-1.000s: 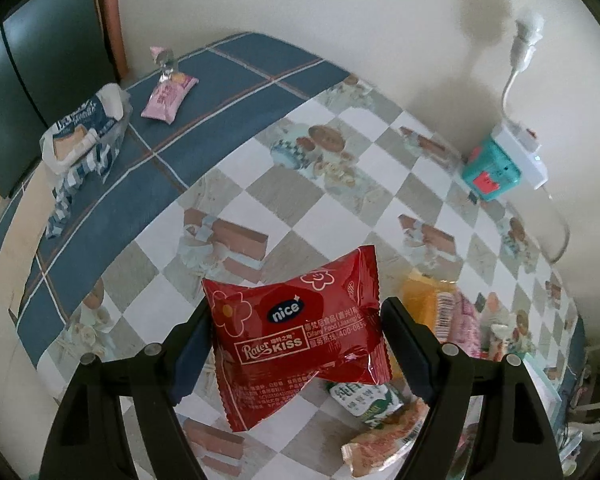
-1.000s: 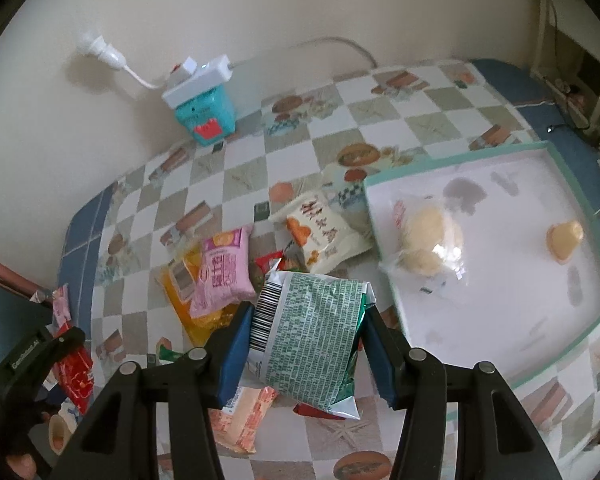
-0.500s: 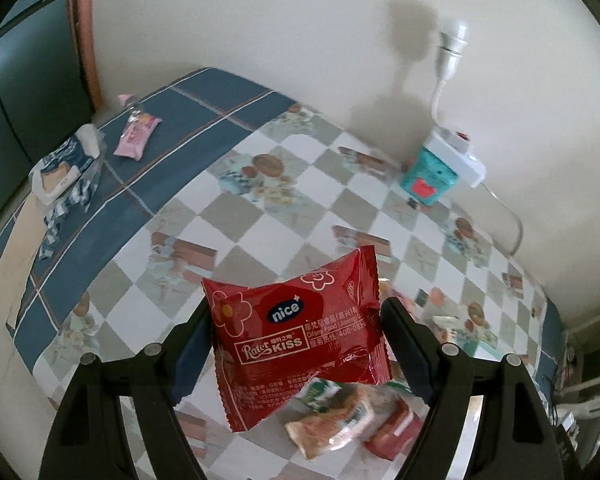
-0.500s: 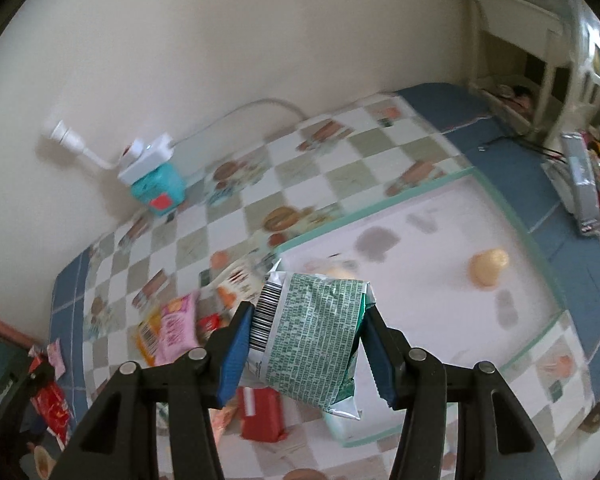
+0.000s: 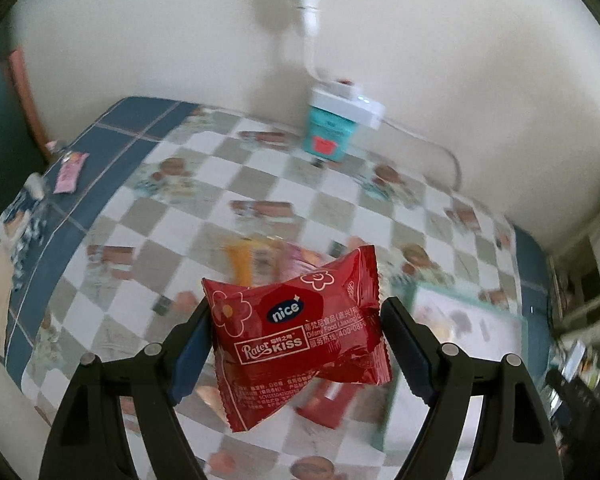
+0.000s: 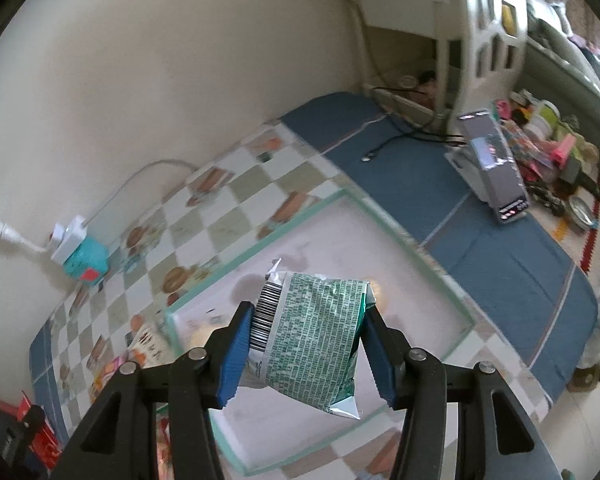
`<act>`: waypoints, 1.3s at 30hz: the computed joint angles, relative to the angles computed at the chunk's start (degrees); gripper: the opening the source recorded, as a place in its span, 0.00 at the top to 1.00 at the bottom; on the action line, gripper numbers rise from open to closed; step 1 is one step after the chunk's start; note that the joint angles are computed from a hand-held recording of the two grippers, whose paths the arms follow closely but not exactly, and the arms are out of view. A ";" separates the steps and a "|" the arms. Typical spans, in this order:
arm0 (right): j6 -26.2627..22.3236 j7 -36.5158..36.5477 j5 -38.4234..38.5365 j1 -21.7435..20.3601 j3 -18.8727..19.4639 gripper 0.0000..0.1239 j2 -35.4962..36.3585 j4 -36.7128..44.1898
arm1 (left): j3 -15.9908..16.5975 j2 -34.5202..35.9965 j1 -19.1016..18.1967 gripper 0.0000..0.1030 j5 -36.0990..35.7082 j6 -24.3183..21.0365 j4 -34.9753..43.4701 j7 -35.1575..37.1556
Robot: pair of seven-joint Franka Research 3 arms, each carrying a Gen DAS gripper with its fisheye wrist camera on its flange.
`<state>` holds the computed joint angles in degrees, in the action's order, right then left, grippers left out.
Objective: Organize snacks
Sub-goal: 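Carry both packs over the white tray and open both tools to drop them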
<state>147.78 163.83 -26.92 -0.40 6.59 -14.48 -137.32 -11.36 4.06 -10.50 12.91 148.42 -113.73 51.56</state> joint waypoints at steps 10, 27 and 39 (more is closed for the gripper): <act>-4.05 0.94 2.01 -1.28 -1.91 0.55 1.02 -2.42 | -3.41 5.56 -6.30 0.20 6.58 -4.21 4.31 3.14; -5.28 -6.36 10.90 1.38 -5.94 0.54 7.84 -2.28 | -3.48 16.19 -13.87 0.20 11.12 -8.48 10.96 8.03; -5.30 -7.14 11.66 1.55 -6.03 0.54 7.59 -2.37 | -3.59 16.74 -14.15 0.19 9.64 -8.26 11.18 9.29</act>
<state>142.49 156.70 -15.26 1.15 0.56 -6.88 -139.69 -14.95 20.80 -24.65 22.55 140.16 -102.55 60.85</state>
